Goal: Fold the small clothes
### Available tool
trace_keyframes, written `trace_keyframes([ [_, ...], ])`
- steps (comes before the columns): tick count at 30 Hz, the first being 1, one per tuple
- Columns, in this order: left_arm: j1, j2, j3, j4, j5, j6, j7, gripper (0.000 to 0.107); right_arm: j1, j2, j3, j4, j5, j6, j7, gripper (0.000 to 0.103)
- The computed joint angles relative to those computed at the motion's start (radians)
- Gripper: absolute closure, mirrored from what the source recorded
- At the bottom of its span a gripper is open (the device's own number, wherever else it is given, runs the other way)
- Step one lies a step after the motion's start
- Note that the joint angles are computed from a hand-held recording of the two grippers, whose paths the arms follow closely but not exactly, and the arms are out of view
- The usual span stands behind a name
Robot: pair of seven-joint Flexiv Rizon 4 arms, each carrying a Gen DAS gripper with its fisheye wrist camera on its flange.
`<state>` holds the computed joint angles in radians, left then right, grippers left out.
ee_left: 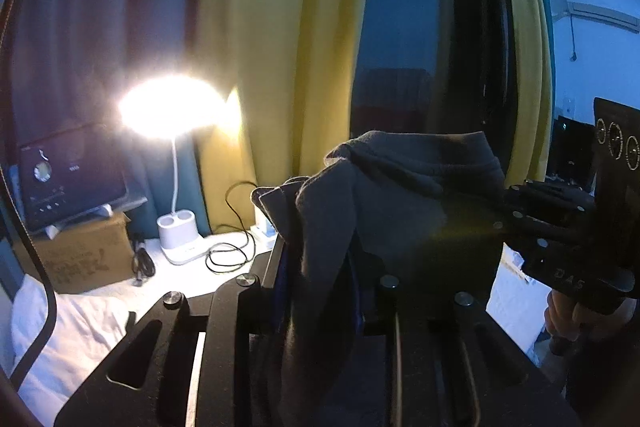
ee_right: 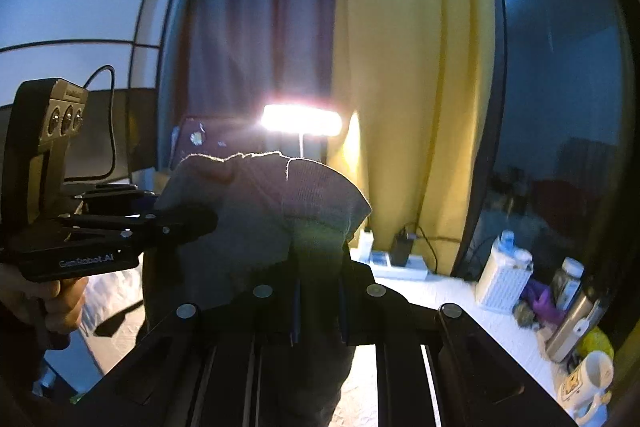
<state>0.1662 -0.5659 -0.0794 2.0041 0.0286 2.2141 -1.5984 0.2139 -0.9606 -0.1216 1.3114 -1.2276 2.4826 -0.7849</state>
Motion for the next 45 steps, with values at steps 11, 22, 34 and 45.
trace_keyframes([
  [11, -0.055, 0.085, 0.083, 0.129, -0.083, 0.13, 0.023, 0.083, 0.022, 0.117, 0.078, 0.2, 0.103, 0.061, -0.223, 0.09],
  [22, -0.03, 0.163, 0.132, 0.271, -0.124, 0.223, 0.024, 0.084, 0.072, 0.162, 0.124, 0.275, 0.086, 0.074, -0.289, 0.09],
  [34, 0.036, 0.148, 0.139, 0.311, -0.107, 0.191, 0.014, 0.084, 0.117, 0.118, 0.115, 0.233, 0.004, 0.024, -0.2, 0.09],
  [45, 0.148, 0.055, 0.075, 0.173, 0.009, 0.054, -0.056, 0.084, 0.161, -0.02, 0.039, -0.03, -0.118, -0.081, 0.057, 0.09],
])
